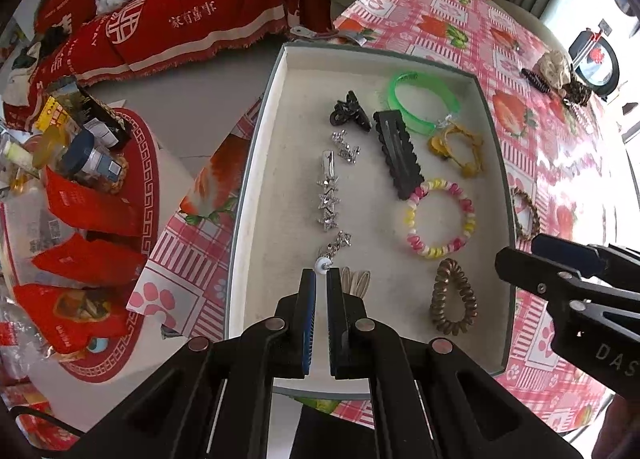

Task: Organize jewelry

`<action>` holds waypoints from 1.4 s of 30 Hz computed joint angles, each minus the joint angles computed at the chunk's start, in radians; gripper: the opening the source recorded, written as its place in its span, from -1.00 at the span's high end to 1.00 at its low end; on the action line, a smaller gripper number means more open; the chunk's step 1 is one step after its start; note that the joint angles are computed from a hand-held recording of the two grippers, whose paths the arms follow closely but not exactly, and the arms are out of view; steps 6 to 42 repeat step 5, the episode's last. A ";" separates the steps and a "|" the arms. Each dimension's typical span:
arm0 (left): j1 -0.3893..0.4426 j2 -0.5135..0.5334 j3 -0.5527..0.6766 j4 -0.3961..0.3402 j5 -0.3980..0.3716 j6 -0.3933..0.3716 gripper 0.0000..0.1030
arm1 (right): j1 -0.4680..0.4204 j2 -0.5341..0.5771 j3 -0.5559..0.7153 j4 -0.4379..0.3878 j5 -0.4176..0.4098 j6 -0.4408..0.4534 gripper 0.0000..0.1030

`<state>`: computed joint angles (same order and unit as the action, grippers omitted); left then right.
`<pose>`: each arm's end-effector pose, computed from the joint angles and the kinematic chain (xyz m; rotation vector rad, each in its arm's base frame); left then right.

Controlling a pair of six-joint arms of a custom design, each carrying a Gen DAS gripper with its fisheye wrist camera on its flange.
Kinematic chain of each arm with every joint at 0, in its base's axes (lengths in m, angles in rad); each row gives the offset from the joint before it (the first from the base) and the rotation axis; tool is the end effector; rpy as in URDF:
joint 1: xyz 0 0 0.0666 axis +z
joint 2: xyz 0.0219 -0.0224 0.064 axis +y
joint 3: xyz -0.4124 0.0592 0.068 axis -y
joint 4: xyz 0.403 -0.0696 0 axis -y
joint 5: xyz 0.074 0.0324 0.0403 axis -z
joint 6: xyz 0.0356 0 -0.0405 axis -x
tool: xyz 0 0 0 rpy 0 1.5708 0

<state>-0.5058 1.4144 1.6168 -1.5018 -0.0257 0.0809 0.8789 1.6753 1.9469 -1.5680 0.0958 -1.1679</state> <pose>0.3928 -0.2170 0.5239 0.6009 2.8099 -0.0781 0.3540 0.4213 0.5364 0.4374 2.8723 0.2700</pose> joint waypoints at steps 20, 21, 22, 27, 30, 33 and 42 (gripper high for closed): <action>0.004 0.003 0.002 -0.003 -0.003 0.000 0.79 | 0.000 0.001 0.001 0.001 0.000 -0.001 0.13; 0.004 0.003 0.002 -0.003 -0.003 0.000 0.79 | 0.000 0.001 0.001 0.001 0.000 -0.001 0.13; 0.004 0.003 0.002 -0.003 -0.003 0.000 0.79 | 0.000 0.001 0.001 0.001 0.000 -0.001 0.13; 0.004 0.003 0.002 -0.003 -0.003 0.000 0.79 | 0.000 0.001 0.001 0.001 0.000 -0.001 0.13; 0.004 0.003 0.002 -0.003 -0.003 0.000 0.79 | 0.000 0.001 0.001 0.001 0.000 -0.001 0.13; 0.004 0.003 0.002 -0.003 -0.003 0.000 0.79 | 0.000 0.001 0.001 0.001 0.000 -0.001 0.13; 0.004 0.003 0.002 -0.003 -0.003 0.000 0.79 | 0.000 0.001 0.001 0.001 0.000 -0.001 0.13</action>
